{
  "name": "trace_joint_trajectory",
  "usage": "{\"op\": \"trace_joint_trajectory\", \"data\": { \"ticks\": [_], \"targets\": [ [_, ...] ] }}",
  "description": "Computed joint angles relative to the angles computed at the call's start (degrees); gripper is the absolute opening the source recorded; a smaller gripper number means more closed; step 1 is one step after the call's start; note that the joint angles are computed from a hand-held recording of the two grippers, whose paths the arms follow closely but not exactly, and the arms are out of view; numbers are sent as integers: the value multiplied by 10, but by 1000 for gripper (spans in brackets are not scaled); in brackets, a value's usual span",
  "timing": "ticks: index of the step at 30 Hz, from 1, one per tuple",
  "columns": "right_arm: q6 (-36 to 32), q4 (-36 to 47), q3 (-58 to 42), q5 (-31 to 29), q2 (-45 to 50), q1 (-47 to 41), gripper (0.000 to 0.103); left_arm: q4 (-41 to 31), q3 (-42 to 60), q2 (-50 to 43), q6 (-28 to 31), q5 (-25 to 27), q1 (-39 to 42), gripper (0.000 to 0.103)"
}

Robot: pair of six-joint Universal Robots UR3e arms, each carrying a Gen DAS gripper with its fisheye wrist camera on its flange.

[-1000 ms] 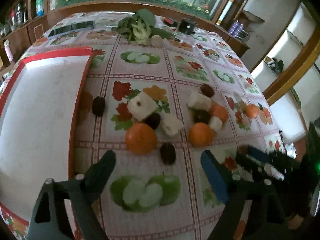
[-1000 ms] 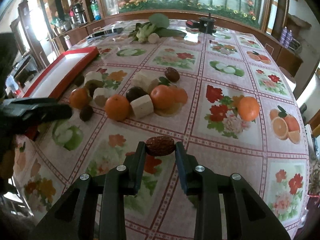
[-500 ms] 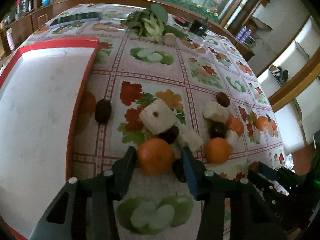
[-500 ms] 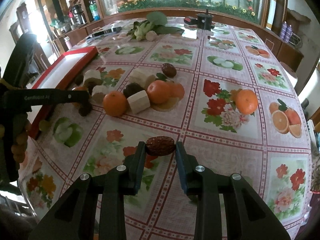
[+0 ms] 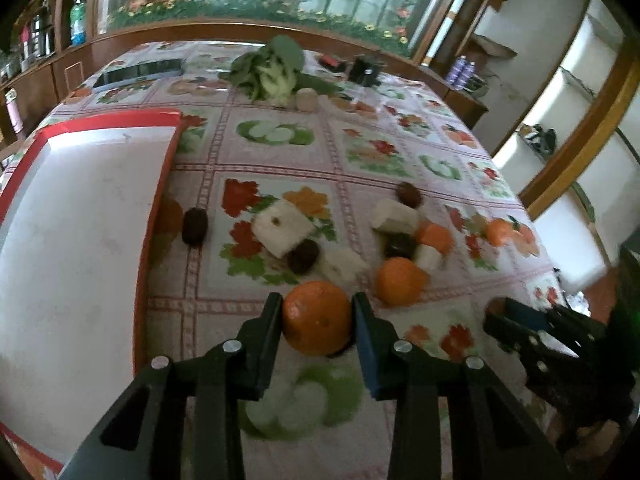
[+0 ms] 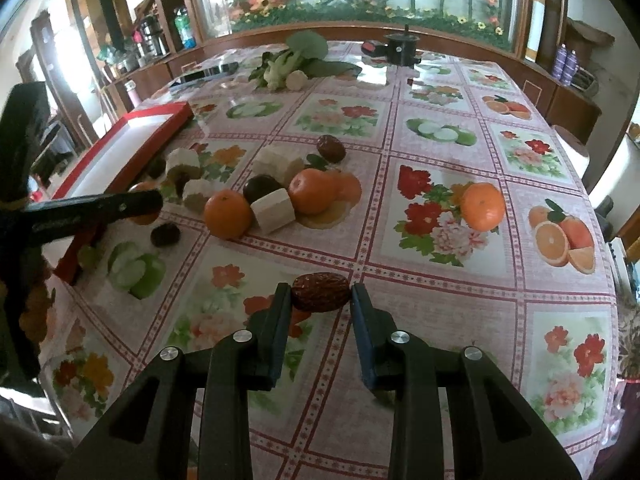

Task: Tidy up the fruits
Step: 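Grasp a dark red date with the right tool while the left tool grasps an orange, then carry the date to the white tray and open the right tool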

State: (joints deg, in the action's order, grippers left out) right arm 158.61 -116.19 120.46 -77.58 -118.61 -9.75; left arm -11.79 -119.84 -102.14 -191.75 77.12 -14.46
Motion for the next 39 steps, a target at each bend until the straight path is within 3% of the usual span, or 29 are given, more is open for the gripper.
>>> {"op": "trace_joint_trajectory", "data": {
  "ticks": [8, 16, 28, 33, 39],
  "targets": [
    [20, -2, -14, 0, 3, 20, 29, -6, -74, 92, 7, -43, 31, 38],
    [77, -49, -73, -24, 94, 125, 29, -42, -178, 224, 40, -97, 161, 38],
    [148, -88, -283, -15, 335, 321, 29, -277, -292, 477, 207, -173, 453, 38],
    [160, -81, -397, -11, 451, 398, 29, -354, -306, 529, 270, -189, 539, 38],
    [168, -48, -511, -15, 563, 464, 29, -373, -314, 519, 317, -196, 594, 38]
  ]
}}
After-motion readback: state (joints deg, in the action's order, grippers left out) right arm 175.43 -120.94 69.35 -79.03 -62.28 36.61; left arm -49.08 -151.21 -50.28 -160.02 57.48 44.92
